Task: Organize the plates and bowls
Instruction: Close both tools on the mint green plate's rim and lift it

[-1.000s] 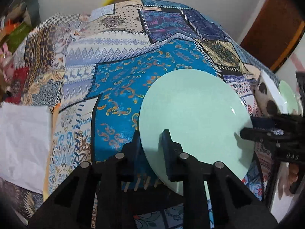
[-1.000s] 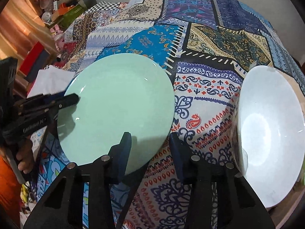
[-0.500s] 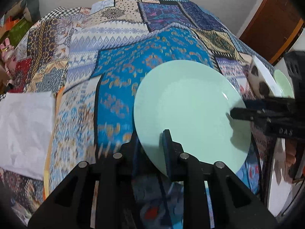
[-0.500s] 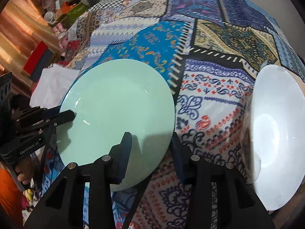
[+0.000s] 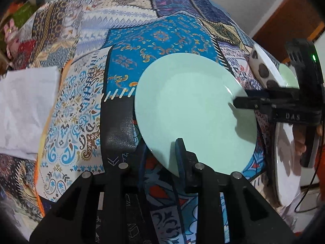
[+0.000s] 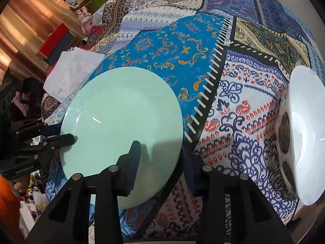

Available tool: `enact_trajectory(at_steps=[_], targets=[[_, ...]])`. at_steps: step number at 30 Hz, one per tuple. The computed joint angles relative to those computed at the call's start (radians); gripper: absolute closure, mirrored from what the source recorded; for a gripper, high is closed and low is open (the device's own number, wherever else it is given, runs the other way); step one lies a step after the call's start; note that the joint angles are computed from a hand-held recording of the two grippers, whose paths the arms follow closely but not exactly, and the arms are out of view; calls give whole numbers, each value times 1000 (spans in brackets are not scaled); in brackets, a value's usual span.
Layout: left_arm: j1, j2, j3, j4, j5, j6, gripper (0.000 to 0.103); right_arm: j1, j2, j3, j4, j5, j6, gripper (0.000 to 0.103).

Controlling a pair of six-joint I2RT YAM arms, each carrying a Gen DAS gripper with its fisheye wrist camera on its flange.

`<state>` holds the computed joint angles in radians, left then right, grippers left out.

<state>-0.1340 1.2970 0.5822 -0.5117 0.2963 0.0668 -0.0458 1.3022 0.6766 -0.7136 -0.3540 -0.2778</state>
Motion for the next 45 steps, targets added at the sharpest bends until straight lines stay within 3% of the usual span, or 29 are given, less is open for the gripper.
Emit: enact_trajectory(at_steps=[7, 11, 18, 30, 45], targets=[[-29, 16, -9, 57, -22, -41, 76, 1, -10, -17, -2, 8, 3, 66], [-5, 23, -13, 75, 3, -77, 76, 72, -54, -46, 28, 69, 38, 66], [-34, -49, -40, 60, -30, -101, 76, -9, -47, -32, -4, -33, 46, 71], [-49, -260, -62, -63, -47, -128, 76, 8, -228, -58, -69, -37, 42, 71], [-223, -529, 4, -263, -148, -258, 76, -181, -443, 6, -318, -148, -109, 71]])
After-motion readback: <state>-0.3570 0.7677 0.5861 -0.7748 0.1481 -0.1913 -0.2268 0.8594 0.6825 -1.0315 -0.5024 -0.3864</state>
